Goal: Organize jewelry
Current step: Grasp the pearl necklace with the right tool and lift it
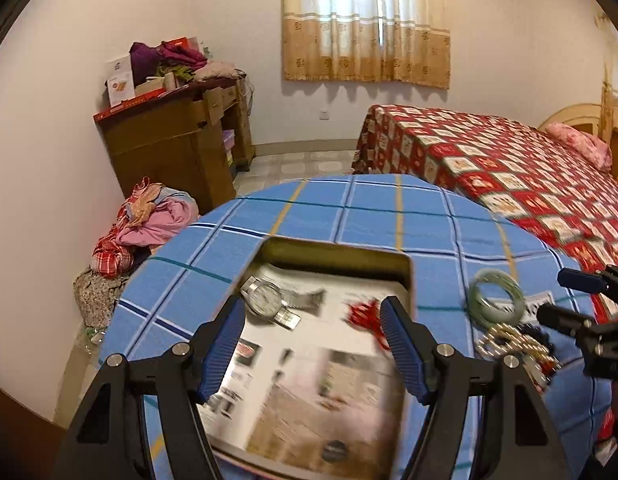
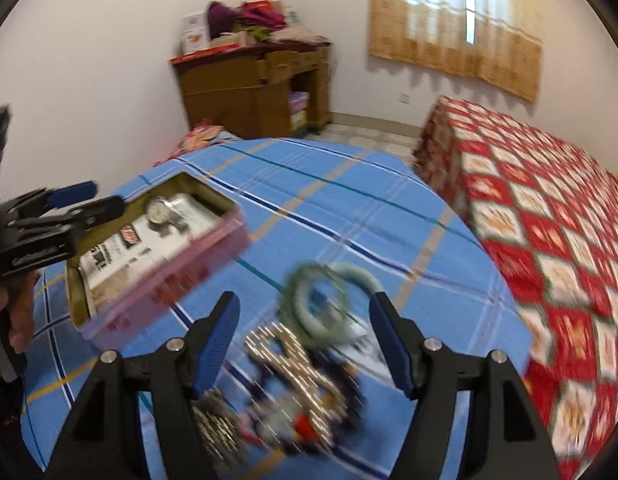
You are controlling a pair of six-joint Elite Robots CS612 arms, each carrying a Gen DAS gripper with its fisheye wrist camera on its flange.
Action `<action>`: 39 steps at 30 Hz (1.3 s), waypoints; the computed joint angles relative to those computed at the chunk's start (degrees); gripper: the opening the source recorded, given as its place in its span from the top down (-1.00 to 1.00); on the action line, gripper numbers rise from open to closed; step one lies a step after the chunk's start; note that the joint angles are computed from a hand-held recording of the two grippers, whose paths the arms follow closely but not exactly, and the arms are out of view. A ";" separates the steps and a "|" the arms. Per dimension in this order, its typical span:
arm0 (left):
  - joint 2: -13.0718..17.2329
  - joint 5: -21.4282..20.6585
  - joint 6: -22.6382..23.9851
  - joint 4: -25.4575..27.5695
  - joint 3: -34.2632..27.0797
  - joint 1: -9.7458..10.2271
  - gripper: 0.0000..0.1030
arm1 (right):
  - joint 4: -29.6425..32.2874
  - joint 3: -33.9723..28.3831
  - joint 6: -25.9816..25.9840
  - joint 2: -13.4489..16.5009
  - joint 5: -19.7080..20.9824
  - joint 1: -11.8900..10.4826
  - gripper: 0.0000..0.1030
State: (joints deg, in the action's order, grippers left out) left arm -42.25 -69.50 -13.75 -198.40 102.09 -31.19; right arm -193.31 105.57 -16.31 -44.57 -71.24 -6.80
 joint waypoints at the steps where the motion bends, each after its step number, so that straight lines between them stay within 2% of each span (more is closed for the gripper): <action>1: -0.06 0.14 0.16 -0.34 0.35 -0.44 -0.36 | -0.73 0.63 0.69 -0.05 -0.40 -0.39 -0.36; 5: -0.23 0.14 1.01 -1.23 1.55 -1.76 -0.36 | -2.15 2.43 1.66 -0.05 -1.68 -1.36 -0.36; 10: -0.02 1.27 1.95 -1.76 2.05 -3.20 -0.36 | -3.65 4.06 0.26 0.22 -2.08 -1.79 -0.36; 15: 0.44 1.01 2.87 -1.09 1.69 -4.02 -0.36 | -3.52 3.78 -1.33 0.86 -1.10 -1.78 -0.16; 21: 0.56 0.39 2.48 -1.26 1.94 -4.12 -0.36 | -1.07 2.14 -4.77 1.34 -1.86 -0.51 0.10; 31: 0.71 -0.83 2.57 -0.90 1.87 -4.16 -0.36 | 2.21 -0.64 -9.11 2.34 -5.36 1.49 0.08; 34: 0.84 -1.12 2.35 -0.65 1.74 -4.11 -0.36 | 1.91 -0.87 -9.44 2.54 -6.33 1.79 0.23; 36: 0.92 -1.27 2.13 -0.53 1.62 -4.05 -0.36 | 2.40 -0.55 -10.33 2.28 -5.72 1.80 0.69; 39: 1.00 -1.81 1.93 -0.59 1.45 -3.96 -0.36 | 1.50 0.09 -9.30 2.19 -4.66 1.56 0.70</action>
